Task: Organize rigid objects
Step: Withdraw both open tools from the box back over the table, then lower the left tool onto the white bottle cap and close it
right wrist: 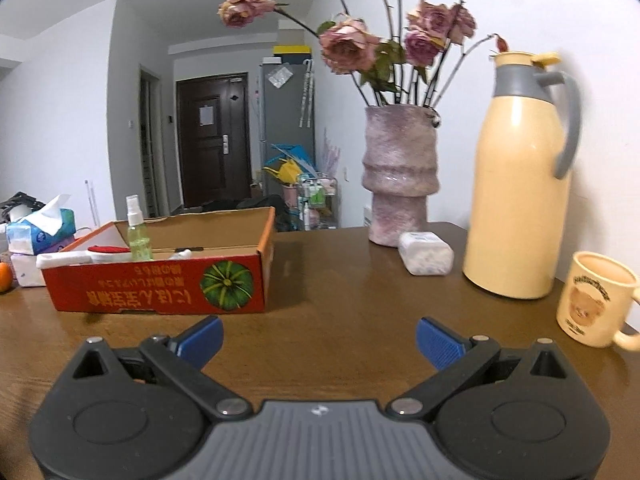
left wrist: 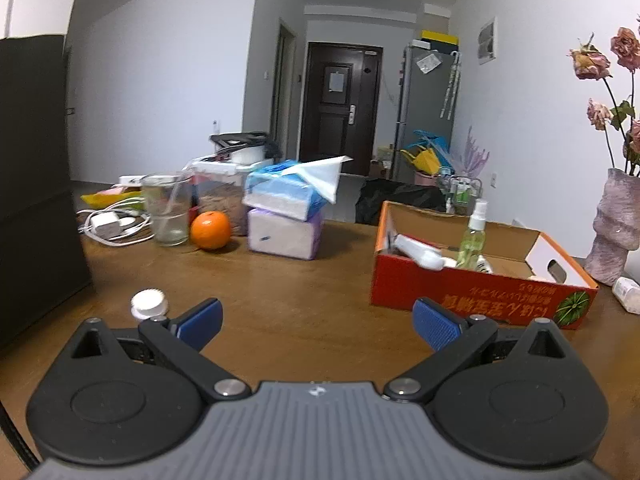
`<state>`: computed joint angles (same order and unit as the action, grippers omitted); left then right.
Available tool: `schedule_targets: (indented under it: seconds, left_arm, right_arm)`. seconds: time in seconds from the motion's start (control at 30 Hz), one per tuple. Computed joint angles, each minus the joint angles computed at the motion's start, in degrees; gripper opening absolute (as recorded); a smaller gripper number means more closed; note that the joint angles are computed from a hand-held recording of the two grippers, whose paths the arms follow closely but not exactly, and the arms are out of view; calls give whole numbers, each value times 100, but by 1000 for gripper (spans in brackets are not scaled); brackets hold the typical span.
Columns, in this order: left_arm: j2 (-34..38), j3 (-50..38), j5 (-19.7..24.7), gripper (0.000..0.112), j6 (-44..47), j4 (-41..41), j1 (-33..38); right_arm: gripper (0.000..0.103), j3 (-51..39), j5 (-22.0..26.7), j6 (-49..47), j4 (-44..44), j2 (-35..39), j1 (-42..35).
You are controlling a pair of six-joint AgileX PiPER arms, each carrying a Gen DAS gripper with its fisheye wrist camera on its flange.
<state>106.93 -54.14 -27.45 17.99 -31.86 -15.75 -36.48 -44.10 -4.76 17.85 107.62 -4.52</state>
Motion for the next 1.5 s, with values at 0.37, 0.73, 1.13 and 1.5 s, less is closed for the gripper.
schedule_targets:
  seconds: [0.37, 0.73, 1.13, 1.5]
  left_arm:
    - [-297, 702, -209, 103, -304, 225, 365]
    - [-324, 836, -242, 103, -218, 191, 348]
    - [-257, 699, -166, 103, 306, -524, 355]
    - [-37, 369, -299, 103, 1230, -1744, 401]
  right_arm:
    - [103, 491, -456, 73, 398, -51, 109]
    - [103, 630, -594, -47, 613, -82, 247]
    - [103, 582, -531, -29, 587, -53, 212]
    - [103, 518, -571, -117, 794, 22, 237]
